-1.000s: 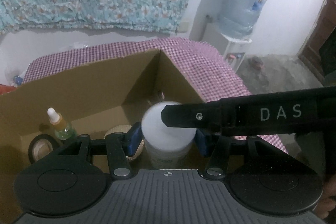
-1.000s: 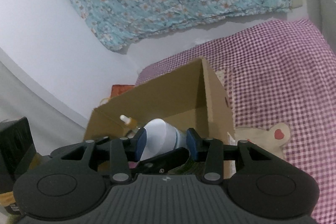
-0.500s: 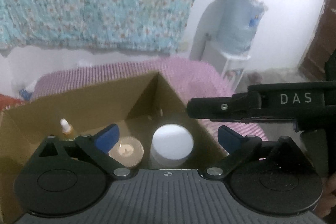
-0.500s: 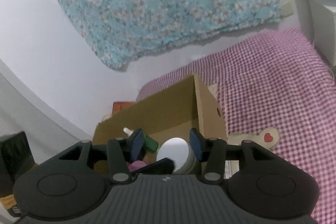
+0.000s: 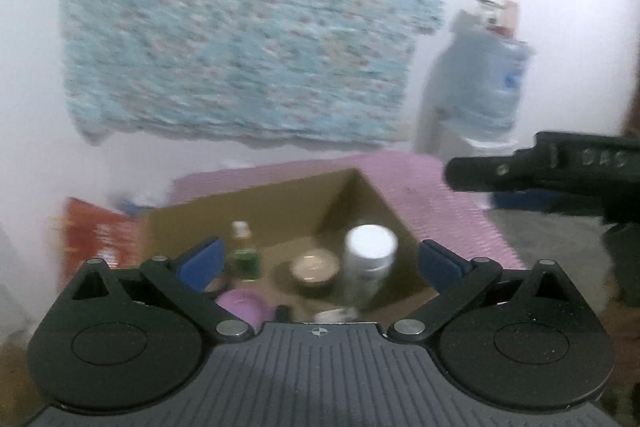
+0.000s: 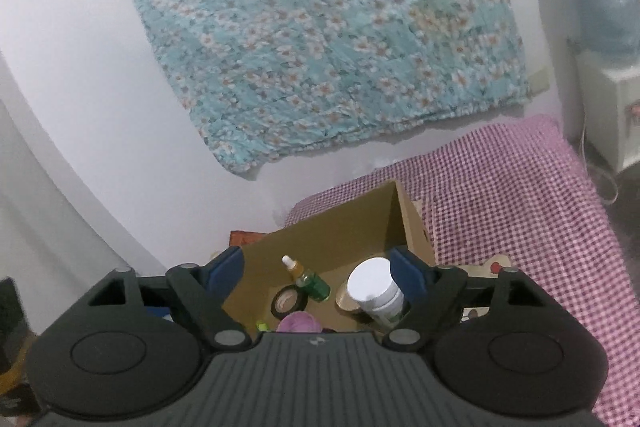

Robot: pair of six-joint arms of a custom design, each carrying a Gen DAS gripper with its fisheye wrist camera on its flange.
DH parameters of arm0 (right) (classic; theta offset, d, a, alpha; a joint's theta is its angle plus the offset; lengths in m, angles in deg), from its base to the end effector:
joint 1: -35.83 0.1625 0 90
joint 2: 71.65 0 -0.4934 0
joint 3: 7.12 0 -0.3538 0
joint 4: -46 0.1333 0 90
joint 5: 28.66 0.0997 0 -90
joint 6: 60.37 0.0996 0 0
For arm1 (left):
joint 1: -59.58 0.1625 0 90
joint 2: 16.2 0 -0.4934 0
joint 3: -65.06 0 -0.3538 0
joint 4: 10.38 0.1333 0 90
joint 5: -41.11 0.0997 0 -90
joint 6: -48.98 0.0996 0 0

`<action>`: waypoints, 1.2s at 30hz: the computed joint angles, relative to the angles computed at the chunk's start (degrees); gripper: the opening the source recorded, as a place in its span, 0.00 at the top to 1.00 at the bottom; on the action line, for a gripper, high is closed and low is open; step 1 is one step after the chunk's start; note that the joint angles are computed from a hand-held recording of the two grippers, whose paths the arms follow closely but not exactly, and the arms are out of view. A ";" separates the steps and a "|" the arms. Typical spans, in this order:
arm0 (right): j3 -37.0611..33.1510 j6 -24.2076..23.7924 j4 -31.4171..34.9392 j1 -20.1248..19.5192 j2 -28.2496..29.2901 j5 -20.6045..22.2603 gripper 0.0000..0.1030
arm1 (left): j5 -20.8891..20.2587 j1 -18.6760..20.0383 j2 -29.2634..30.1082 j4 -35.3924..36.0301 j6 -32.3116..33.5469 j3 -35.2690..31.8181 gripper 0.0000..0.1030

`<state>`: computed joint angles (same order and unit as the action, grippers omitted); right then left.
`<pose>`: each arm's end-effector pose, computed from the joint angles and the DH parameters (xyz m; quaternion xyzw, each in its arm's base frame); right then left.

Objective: Organize rigid objects

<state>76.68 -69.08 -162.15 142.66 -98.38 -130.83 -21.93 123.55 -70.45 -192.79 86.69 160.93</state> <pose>0.3294 -0.7011 0.1277 0.1368 -0.8471 0.5105 0.0553 -0.1401 -0.6934 0.3491 0.3789 0.7988 -0.3935 0.2519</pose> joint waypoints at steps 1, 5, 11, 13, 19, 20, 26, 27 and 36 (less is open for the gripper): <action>0.32 -0.49 -0.80 0.54 0.09 -0.62 0.11 | 2.10 -0.65 -0.09 -2.95 1.03 1.34 0.00; 1.37 -2.70 -5.54 2.86 1.02 -3.17 0.01 | 4.55 -1.54 -0.98 -6.84 0.92 4.69 0.00; 0.49 -7.01 -10.76 6.63 3.47 -12.23 0.00 | 3.47 -1.64 -1.98 -5.51 1.15 7.76 0.00; -0.14 -9.04 -12.36 7.68 4.40 -15.81 0.00 | 3.71 -1.62 -1.95 -7.99 1.59 8.74 0.00; -6.56 -18.12 -18.50 10.38 8.81 -27.83 0.00 | 5.77 -1.03 -2.35 -4.86 -1.57 7.26 0.00; -7.87 -19.98 -20.11 10.69 9.68 -29.19 0.00 | 7.03 -0.90 -2.43 -3.46 -2.85 6.65 0.00; -11.89 -22.77 -15.97 10.85 12.19 -32.72 0.00 | 12.80 1.09 -0.87 4.30 -9.10 0.44 0.00; -12.60 -21.07 -11.96 10.77 12.32 -33.58 0.00 | 13.71 1.36 -0.54 5.58 -9.73 -0.63 0.00; -20.38 -10.37 11.55 10.04 15.01 -34.65 0.00 | 17.20 3.15 2.06 10.38 -11.60 -7.90 0.00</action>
<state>56.31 -79.44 -150.60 152.70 -83.37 -165.48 -4.73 126.70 -68.39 -182.40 75.09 153.04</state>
